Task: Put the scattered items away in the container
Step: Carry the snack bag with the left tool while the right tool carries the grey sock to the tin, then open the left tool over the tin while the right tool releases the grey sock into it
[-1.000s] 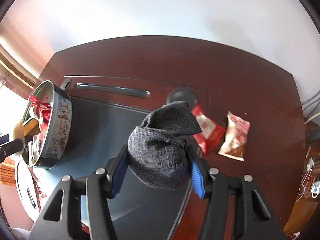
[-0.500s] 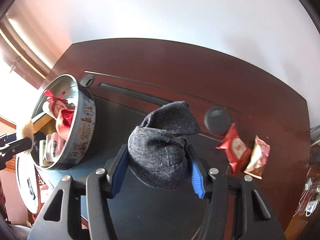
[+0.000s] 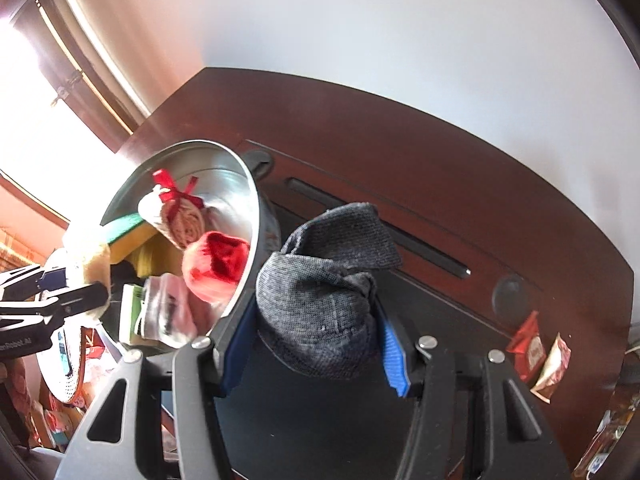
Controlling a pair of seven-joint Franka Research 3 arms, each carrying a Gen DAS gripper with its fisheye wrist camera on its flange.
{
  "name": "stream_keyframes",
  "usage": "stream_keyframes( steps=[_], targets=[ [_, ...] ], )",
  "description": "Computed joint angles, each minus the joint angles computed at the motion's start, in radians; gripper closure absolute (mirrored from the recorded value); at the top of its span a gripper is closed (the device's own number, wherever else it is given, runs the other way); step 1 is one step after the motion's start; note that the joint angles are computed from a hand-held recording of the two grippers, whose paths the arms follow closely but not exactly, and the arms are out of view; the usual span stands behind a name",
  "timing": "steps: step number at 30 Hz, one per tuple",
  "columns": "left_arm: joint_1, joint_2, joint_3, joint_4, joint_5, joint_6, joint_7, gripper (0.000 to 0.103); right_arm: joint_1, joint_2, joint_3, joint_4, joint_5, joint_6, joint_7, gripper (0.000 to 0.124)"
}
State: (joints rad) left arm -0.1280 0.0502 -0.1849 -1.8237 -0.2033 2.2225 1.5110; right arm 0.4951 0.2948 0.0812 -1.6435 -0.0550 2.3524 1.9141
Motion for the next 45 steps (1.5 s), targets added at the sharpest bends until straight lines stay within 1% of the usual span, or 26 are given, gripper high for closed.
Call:
stream_keyframes(
  steps=[9, 13, 18, 27, 30, 35, 41, 45],
  targets=[
    [0.025, 0.006, 0.015, -0.008, 0.003, 0.01, 0.017, 0.045, 0.035, 0.075, 0.002, 0.116, -0.017, -0.054, -0.008, 0.067],
    [0.037, 0.018, 0.02, -0.01, 0.014, 0.022, 0.021, 0.045, 0.053, 0.125, -0.001, 0.191, -0.022, -0.087, -0.022, 0.067],
    [0.053, 0.039, 0.024, -0.008, 0.031, 0.027, 0.021, 0.045, 0.083, 0.203, -0.005, 0.314, -0.03, -0.131, -0.05, 0.067],
    [0.061, 0.055, 0.013, -0.004, 0.014, 0.041, 0.065, 0.045, 0.149, 0.382, -0.026, 0.591, -0.037, -0.259, -0.104, 0.067],
    [0.064, 0.06, 0.013, 0.001, 0.004, 0.043, 0.072, 0.045, 0.163, 0.417, -0.036, 0.649, -0.035, -0.29, -0.112, 0.067],
    [0.07, 0.053, 0.016, 0.0, -0.005, 0.048, 0.069, 0.045, 0.174, 0.446, -0.047, 0.695, -0.031, -0.316, -0.116, 0.067],
    [0.064, 0.078, 0.013, 0.022, 0.035, 0.067, 0.061, 0.045, 0.18, 0.512, -0.054, 0.789, -0.026, -0.357, -0.136, 0.067],
    [0.068, 0.092, 0.011, 0.045, 0.033, 0.09, 0.049, 0.045, 0.177, 0.474, -0.057, 0.734, -0.02, -0.327, -0.13, 0.065]
  ],
)
